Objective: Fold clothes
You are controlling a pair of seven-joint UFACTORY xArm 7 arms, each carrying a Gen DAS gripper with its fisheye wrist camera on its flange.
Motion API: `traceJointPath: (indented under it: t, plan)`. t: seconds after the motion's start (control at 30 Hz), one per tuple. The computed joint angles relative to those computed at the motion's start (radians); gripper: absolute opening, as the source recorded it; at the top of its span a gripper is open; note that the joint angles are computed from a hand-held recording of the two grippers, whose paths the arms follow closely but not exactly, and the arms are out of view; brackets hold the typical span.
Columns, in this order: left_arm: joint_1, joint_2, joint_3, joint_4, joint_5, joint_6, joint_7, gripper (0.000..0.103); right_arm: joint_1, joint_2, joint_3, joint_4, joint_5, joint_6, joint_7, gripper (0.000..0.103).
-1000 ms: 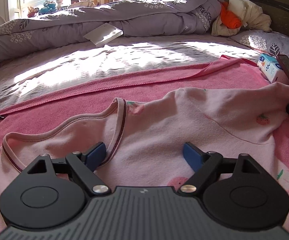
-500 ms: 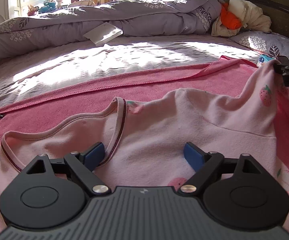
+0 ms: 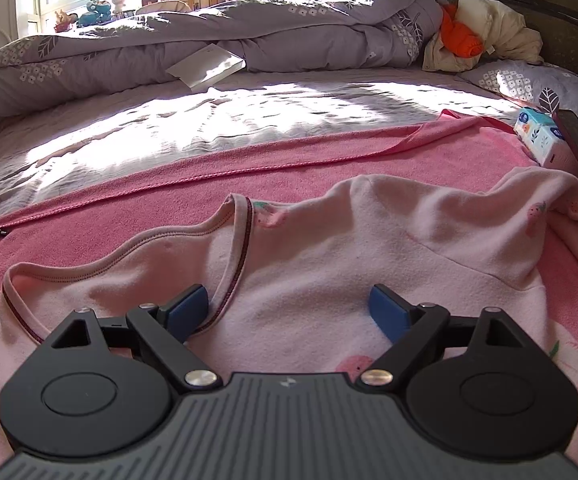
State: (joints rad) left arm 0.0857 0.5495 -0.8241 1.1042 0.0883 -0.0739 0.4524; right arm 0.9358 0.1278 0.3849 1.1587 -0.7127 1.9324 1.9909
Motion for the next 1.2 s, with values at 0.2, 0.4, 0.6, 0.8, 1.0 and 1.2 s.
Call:
traceJointPath:
  t: [0.2,0.4,0.6,0.8,1.0,1.2]
  plan:
    - [0.014,0.004,-0.013,-0.003,0.001,-0.008,-0.002,0.089,0.004,-0.088,0.036,-0.092,-0.174,-0.239,0.266,0.101]
    - [0.033,-0.016,0.015,-0.032,0.009,-0.202,-0.079,0.088,-0.108,0.070,-0.065,-0.001,-0.478,-0.720,0.108,0.095]
    - [-0.194,-0.048,0.285,0.060,-0.071,-0.124,-0.171,0.088,-0.066,0.217,-0.196,0.115,-0.296,-0.637,-0.017,0.102]
    - [-0.240,-0.043,0.341,0.072,0.006,-0.087,-0.222,0.088,-0.143,-0.004,-0.140,-0.161,-0.184,-0.636,0.287,0.102]
    - [-0.260,-0.061,0.377,0.059,0.018,-0.110,-0.267,0.089,-0.093,0.076,-0.109,0.005,-0.273,-0.482,0.211,0.103]
    - [-0.353,-0.123,0.533,-0.008,0.036,-0.337,-0.300,0.091,-0.162,0.186,-0.162,0.135,-0.537,-0.942,0.107,0.103]
